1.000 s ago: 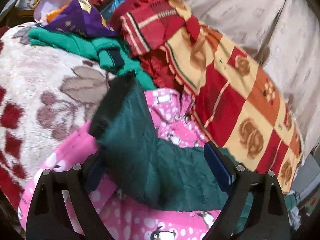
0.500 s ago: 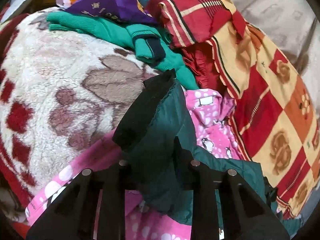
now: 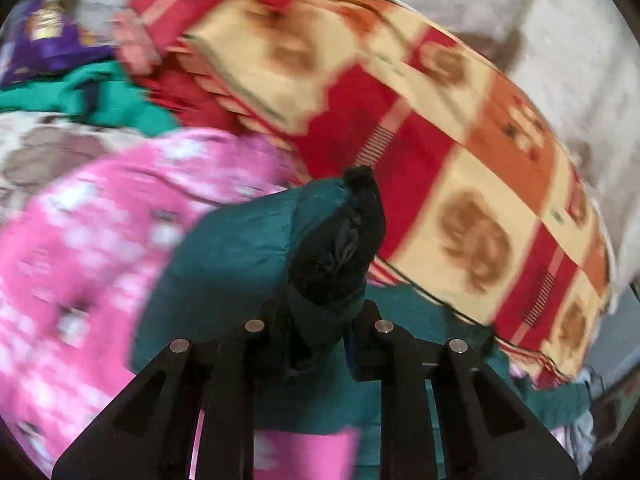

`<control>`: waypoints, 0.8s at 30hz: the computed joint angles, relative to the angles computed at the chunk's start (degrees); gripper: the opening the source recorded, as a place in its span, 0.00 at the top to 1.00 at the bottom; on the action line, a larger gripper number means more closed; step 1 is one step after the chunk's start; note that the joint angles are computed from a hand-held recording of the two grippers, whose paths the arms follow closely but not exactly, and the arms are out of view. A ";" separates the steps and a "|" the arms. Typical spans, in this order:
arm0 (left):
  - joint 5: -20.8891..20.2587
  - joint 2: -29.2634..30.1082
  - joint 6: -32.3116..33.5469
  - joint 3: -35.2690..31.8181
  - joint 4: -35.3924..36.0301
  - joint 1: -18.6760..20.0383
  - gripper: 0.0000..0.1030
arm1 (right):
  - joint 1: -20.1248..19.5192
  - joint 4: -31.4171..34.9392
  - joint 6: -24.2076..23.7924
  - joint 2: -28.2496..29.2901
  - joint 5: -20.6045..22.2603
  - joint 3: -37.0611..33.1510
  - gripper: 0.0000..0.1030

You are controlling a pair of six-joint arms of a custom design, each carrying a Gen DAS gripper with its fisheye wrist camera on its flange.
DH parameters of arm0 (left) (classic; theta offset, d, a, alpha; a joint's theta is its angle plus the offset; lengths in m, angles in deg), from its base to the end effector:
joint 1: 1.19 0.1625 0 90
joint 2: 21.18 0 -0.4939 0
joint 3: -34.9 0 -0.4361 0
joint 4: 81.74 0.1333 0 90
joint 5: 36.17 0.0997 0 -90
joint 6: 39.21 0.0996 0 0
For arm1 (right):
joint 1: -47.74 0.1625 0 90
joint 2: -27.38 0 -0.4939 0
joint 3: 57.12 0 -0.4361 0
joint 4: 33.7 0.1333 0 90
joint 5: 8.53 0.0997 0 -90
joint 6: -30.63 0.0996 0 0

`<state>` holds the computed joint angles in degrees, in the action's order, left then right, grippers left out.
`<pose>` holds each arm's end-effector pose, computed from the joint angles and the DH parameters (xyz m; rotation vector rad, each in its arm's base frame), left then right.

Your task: Fold large clothes

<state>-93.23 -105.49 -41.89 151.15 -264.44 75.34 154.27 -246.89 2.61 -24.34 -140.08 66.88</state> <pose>0.0564 -0.5695 0.4694 -0.1842 2.3732 -1.4587 0.2236 -0.5172 0.1652 0.4615 -2.1640 0.9486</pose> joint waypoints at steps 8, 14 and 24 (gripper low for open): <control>1.96 10.41 1.72 -0.20 -2.07 -7.63 0.82 | -2.18 3.33 3.42 -3.97 3.79 2.09 0.06; 2.54 16.60 2.88 -1.64 -3.93 -9.92 0.82 | -3.57 5.13 4.53 -5.91 5.63 3.12 0.06; -7.76 25.21 -1.59 -6.43 1.89 -12.98 0.82 | -5.77 8.74 7.11 -7.75 6.86 3.27 0.06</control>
<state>-100.99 -80.28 -43.48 144.72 -262.55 62.36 148.50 -238.15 9.72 -32.09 -133.22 70.16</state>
